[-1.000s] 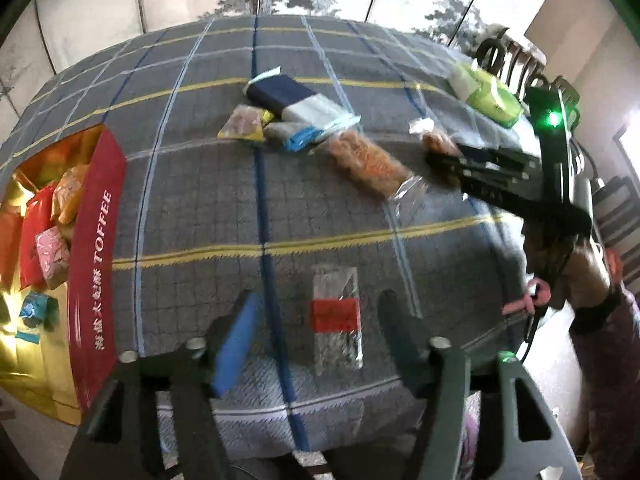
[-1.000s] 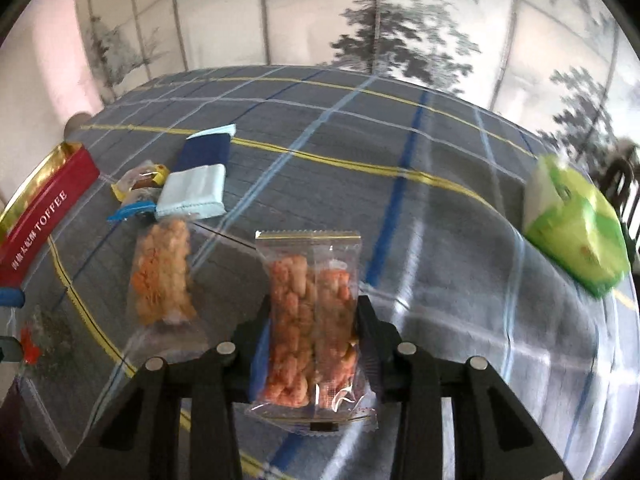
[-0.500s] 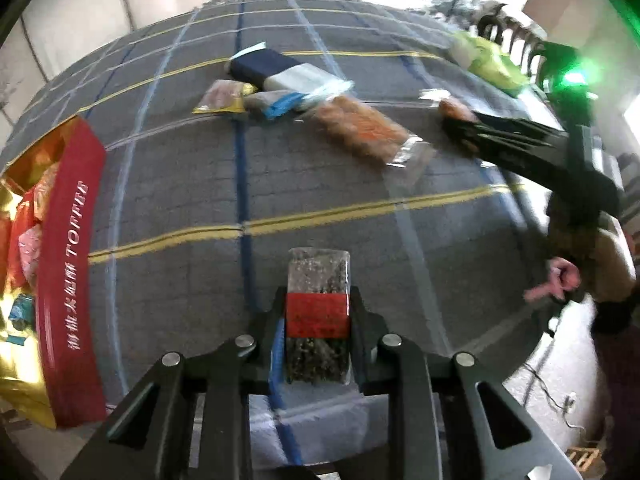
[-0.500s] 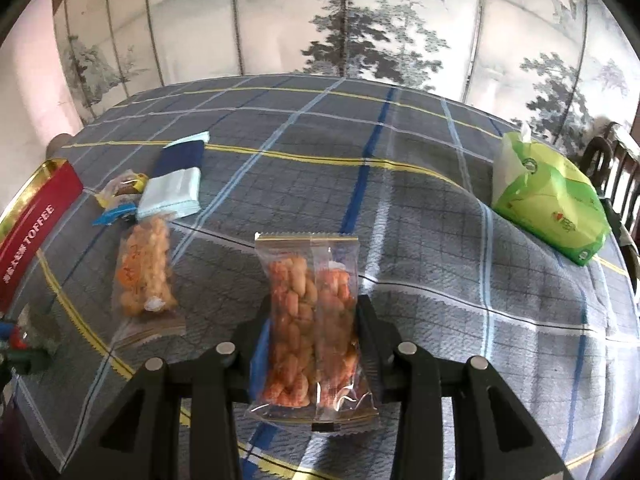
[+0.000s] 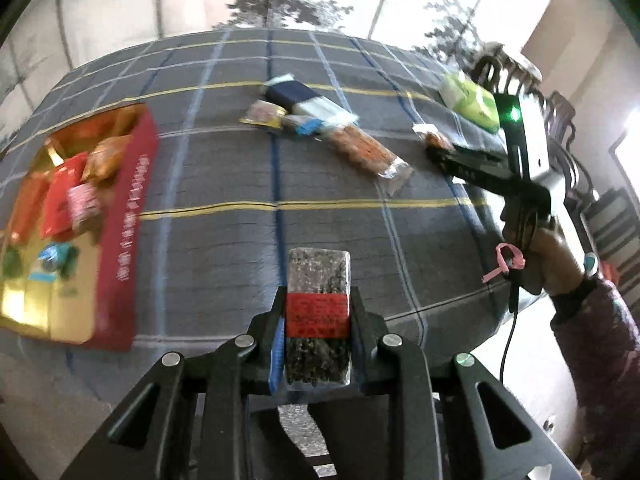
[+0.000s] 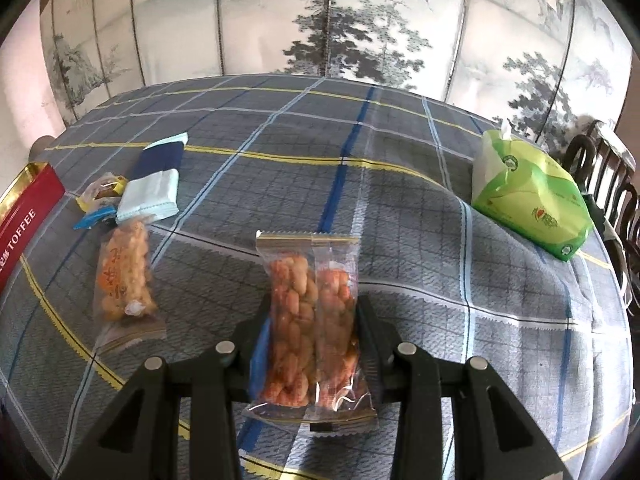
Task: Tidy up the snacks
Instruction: 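Carry the seaweed packet into the gold tin and open the left tool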
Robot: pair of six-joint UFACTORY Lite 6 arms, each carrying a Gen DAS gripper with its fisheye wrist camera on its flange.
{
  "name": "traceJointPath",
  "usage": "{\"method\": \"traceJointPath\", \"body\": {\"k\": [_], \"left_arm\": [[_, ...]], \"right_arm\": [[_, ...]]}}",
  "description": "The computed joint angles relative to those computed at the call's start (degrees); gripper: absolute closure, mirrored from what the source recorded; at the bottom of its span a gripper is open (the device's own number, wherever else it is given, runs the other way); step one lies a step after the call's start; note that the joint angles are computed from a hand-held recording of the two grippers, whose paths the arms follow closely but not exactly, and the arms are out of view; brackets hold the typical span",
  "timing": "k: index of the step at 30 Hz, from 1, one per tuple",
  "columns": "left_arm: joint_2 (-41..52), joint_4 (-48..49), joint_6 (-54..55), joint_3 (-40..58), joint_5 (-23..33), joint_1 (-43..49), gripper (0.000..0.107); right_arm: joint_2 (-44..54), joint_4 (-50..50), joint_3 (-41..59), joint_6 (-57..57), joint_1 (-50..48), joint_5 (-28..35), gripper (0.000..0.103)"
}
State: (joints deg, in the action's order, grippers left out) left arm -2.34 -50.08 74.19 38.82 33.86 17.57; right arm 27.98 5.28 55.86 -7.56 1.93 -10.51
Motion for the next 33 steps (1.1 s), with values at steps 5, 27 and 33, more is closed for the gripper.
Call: {"method": "traceJointPath", "body": {"k": [5, 27, 33], "left_arm": [[1.9, 2.3, 0.9, 7.1, 7.8, 11.8, 0.084], [26.2, 3.2, -1.2, 30.9, 0.5, 19.3, 0.084], [27.4, 3.0, -0.2, 30.2, -2.8, 17.9, 0.084]], "right_arm": [[0.1, 3.9, 0.1, -3.3, 0.2, -0.1, 0.064], [0.0, 18.4, 0.1, -16.6, 1.9, -0.9, 0.064], [-0.1, 17.6, 0.1, -16.0, 1.8, -0.8, 0.064]]}}
